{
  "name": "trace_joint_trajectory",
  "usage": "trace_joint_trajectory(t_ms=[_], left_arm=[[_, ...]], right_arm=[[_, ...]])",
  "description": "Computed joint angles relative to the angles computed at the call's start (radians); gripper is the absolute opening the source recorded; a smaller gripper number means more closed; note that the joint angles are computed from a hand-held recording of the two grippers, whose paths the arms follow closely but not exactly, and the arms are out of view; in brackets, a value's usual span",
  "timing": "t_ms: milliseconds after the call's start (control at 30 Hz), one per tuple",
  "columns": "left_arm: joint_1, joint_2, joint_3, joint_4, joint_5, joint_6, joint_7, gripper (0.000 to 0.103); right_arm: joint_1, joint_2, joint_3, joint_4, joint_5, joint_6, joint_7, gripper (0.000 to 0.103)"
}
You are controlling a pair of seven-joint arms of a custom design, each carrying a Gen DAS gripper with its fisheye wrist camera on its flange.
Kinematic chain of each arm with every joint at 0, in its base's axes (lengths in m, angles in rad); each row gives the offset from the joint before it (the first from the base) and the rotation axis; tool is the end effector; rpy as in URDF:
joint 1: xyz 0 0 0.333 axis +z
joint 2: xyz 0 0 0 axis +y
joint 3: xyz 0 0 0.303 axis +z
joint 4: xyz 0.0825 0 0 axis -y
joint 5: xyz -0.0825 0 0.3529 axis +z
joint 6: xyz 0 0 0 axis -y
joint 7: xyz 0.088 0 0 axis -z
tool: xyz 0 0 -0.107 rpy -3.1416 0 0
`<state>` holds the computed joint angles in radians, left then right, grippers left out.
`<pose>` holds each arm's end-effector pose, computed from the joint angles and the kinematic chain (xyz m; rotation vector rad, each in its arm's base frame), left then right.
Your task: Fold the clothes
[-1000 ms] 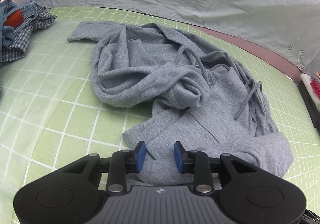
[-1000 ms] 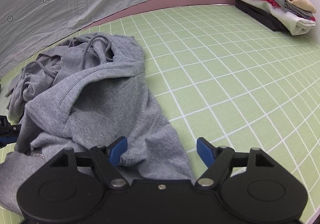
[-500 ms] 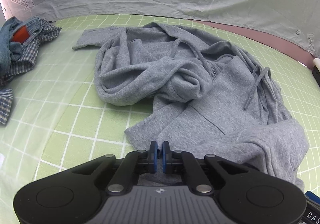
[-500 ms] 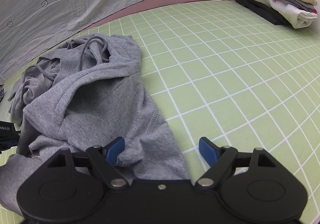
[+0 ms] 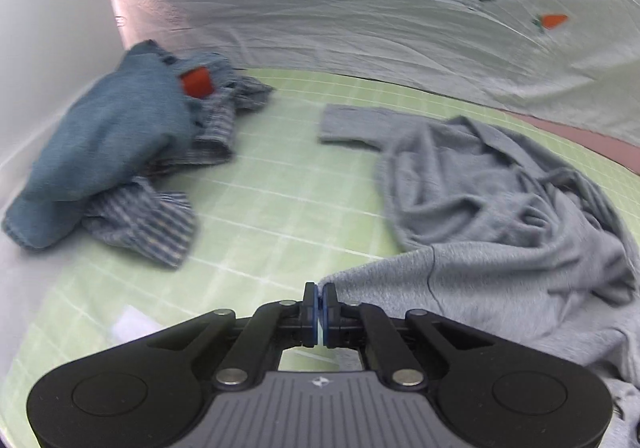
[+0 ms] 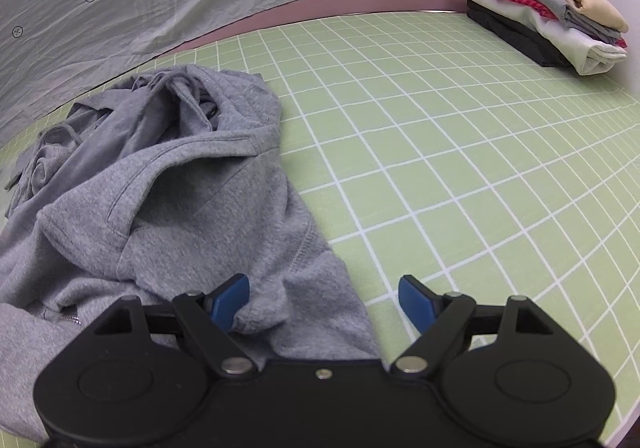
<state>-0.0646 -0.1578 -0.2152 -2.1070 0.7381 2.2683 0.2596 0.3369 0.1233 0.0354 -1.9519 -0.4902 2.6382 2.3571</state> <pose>0.4959 -0.1299 0.5223 -2.1860 1.1123 -0.3837 0.5530 0.2280 0.4792 -1.7965 1.8912 -0.6086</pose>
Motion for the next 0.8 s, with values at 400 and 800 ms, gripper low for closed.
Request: trace_joint_trajectory(t_ms=[400, 800], left_arm=[[0.129, -0.223, 0.043, -0.243, -0.081, -0.134, -0.039, 0.004], [0.068, -0.060, -0.034, -0.067, -0.073, -0.079, -0.037, 0.079]], right_arm=[[0.039, 0.021, 0.006, 0.047, -0.109, -0.097, 0.067, 0.082], [0.028, 0.010, -0.018, 0.078, -0.186, -0.048, 0.087, 0.085]])
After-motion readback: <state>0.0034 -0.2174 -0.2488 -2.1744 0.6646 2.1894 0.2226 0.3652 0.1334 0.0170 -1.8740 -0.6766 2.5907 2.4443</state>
